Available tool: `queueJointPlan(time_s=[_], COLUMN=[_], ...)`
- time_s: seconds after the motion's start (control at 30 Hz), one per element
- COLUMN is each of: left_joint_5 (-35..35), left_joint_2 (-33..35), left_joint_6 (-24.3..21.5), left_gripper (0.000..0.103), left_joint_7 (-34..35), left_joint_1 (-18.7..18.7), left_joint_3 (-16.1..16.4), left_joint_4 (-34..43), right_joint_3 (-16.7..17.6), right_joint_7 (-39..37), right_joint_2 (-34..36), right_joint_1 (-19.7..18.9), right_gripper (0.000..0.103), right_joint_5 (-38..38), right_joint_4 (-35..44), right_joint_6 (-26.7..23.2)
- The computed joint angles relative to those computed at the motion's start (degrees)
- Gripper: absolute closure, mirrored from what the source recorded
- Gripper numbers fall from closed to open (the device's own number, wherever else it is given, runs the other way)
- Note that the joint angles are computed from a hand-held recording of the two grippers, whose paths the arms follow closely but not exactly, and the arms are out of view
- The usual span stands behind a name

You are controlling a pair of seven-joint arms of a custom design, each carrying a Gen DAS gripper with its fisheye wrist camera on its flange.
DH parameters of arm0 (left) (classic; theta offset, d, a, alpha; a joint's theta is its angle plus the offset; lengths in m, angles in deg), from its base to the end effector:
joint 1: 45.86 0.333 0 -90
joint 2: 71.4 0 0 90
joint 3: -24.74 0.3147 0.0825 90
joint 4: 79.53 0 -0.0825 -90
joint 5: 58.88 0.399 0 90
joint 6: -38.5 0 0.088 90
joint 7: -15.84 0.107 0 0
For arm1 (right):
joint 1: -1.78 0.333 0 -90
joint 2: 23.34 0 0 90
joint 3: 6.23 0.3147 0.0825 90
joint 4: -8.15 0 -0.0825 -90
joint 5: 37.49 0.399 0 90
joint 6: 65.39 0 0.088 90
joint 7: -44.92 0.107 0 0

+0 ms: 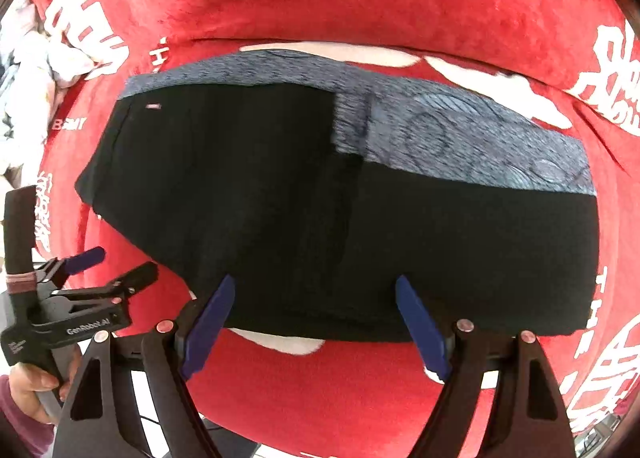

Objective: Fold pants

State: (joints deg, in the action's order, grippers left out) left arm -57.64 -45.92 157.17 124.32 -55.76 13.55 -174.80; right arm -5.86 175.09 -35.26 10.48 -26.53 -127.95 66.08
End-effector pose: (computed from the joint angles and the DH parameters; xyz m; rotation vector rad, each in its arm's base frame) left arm 0.6386 -0.2306 0.3433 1.3194 -2.7777 0.0381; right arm 0.4864 0.0819 0.4074 -1.3042 2.6651 0.1432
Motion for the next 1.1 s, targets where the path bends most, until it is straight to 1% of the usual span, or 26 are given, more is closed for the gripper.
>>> queueJointPlan(time_s=[0.1, 0.2, 0.4, 0.57, 0.73, 0.77, 0.87, 0.97, 1.03, 1.1], left_joint_5=[-0.4, -0.6, -0.9, -2.4, -3.0, -3.2, -4.2, -6.6, -8.8, -9.7], left_joint_2=[0.5, 2.1, 5.1, 7.7, 10.7, 10.7, 12.5, 11.9, 14.3, 18.1], left_joint_6=[-0.1, -1.0, -1.9, -2.3, -4.1, -4.0, -5.5, -5.0, -6.3, -8.6], left_gripper=[0.001, 0.001, 0.001, 0.001, 0.001, 0.001, 0.001, 0.001, 0.001, 0.001], left_joint_7=[0.3, 0.4, 0.8, 1.2, 1.4, 1.3, 2.5, 2.2, 1.4, 0.1], left_joint_1=[0.6, 1.0, 1.9, 3.1, 3.8, 3.9, 4.9, 5.8, 7.0, 7.8], left_joint_3=[0.3, 0.5, 0.9, 0.9, 1.1, 1.0, 0.8, 0.2, 0.2, 0.7], left_joint_4=[0.6, 2.8, 6.9, 10.9, 15.7, 15.4, 18.2, 17.6, 21.3, 27.0], right_joint_3=[0.3, 0.4, 0.6, 0.1, -0.2, -0.2, -0.3, -0.1, 0.0, 0.1], right_joint_7=[-0.7, -0.1, 1.9, -1.8, -2.9, -3.1, -3.8, -4.2, -4.4, -4.3], right_joint_2=[2.0, 3.4, 2.6, 4.0, 4.9, 5.1, 5.3, 5.8, 6.1, 6.4], right_joint_1=[0.4, 0.6, 0.6, 1.3, 0.9, 0.9, 0.8, 0.8, 0.8, 0.9], right_gripper=[0.017, 0.016, 0.016, 0.016, 0.016, 0.016, 0.011, 0.008, 0.006, 0.005], right_joint_5=[-0.2, -0.3, -1.2, 1.8, 3.4, 3.7, 5.0, 5.1, 5.0, 4.9], right_joint_4=[1.7, 2.7, 3.1, 4.3, 4.1, 4.0, 3.6, 4.0, 4.2, 4.3], right_joint_6=[0.0, -0.7, -0.6, -1.1, -0.5, -0.4, 0.7, 0.9, 1.0, 1.2])
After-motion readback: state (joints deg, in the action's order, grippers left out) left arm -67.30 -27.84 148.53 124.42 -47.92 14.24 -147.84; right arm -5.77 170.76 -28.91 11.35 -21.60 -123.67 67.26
